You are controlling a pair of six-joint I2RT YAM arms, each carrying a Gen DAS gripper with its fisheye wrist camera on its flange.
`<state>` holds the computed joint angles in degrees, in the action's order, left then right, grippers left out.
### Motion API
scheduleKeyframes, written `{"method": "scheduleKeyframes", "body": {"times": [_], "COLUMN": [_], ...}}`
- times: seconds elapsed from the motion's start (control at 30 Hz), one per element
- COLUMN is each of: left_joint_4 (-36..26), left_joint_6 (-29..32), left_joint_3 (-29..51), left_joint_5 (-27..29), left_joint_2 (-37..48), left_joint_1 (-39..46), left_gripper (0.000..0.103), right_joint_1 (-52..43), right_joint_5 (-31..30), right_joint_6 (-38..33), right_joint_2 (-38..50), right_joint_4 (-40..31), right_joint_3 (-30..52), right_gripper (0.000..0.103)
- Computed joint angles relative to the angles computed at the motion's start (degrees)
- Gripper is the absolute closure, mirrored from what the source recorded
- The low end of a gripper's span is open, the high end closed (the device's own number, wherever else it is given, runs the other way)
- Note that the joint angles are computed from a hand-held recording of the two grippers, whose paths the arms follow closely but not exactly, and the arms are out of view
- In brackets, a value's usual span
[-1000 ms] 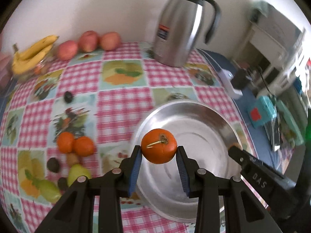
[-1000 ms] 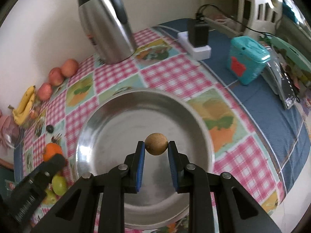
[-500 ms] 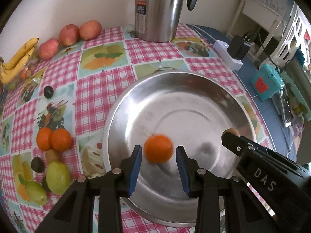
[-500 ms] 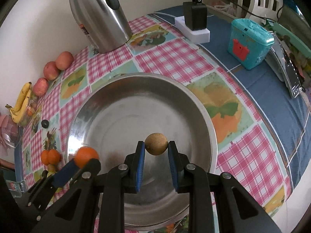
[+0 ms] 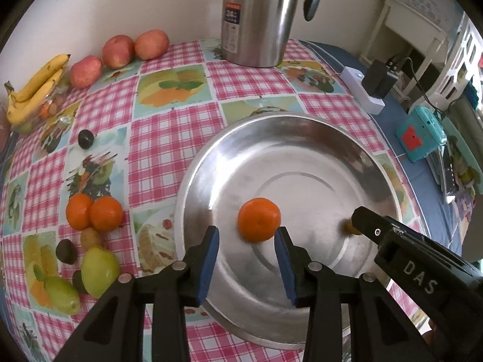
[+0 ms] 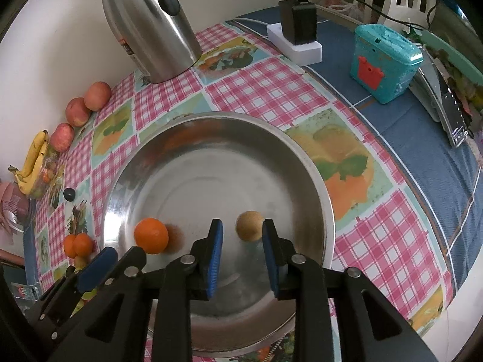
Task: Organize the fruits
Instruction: 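Carry tangerine and kiwi over the steel plate and open both tools, then move both tools back toward the remaining fruits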
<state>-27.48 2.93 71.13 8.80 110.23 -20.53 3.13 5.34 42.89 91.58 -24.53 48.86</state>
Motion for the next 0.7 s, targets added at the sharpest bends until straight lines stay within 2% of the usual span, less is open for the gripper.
{"method": "scheduleKeyframes", "body": {"times": [0.07,0.1,0.17,0.23,0.3,0.47,0.7], "left_joint_4": [-0.45,-0.64,-1.0,-1.56,-2.6,-4.65,-4.4], "left_joint_6": [-0.29,-0.47,-0.76,-1.25,-2.03,-5.14,-8.15], "left_joint_3": [0.2,0.29,0.44,0.82,1.65,3.94,4.36], "left_joint_5": [0.18,0.25,0.01,-0.23,-0.41,-2.2,-3.84], "left_joint_2": [-0.34,-0.65,-1.17,-1.43,-1.17,-0.05,-0.44], "left_joint_1": [0.4,0.62,1.03,1.75,2.83,6.68,12.56], "left_gripper": [0.06,0.059,0.053,0.045,0.044,0.039,0.032], "right_joint_1": [-0.03,0.03,0.35,0.63,1.0,1.92,4.75], "right_joint_5": [0.21,0.52,1.21,1.82,2.38,2.88,2.5], "right_joint_6": [0.17,0.07,-0.17,-0.32,-0.5,-1.04,-2.31], "right_joint_2": [-0.41,-0.66,-1.2,-1.7,-2.12,-1.85,-0.05], "right_joint_4": [-0.02,-0.13,-0.55,-0.88,-1.32,-2.35,-2.77], "right_joint_3": [-0.03,0.0,0.26,0.4,0.63,1.71,3.72], "right_gripper": [0.052,0.052,0.05,0.044,0.038,0.037,0.037]}}
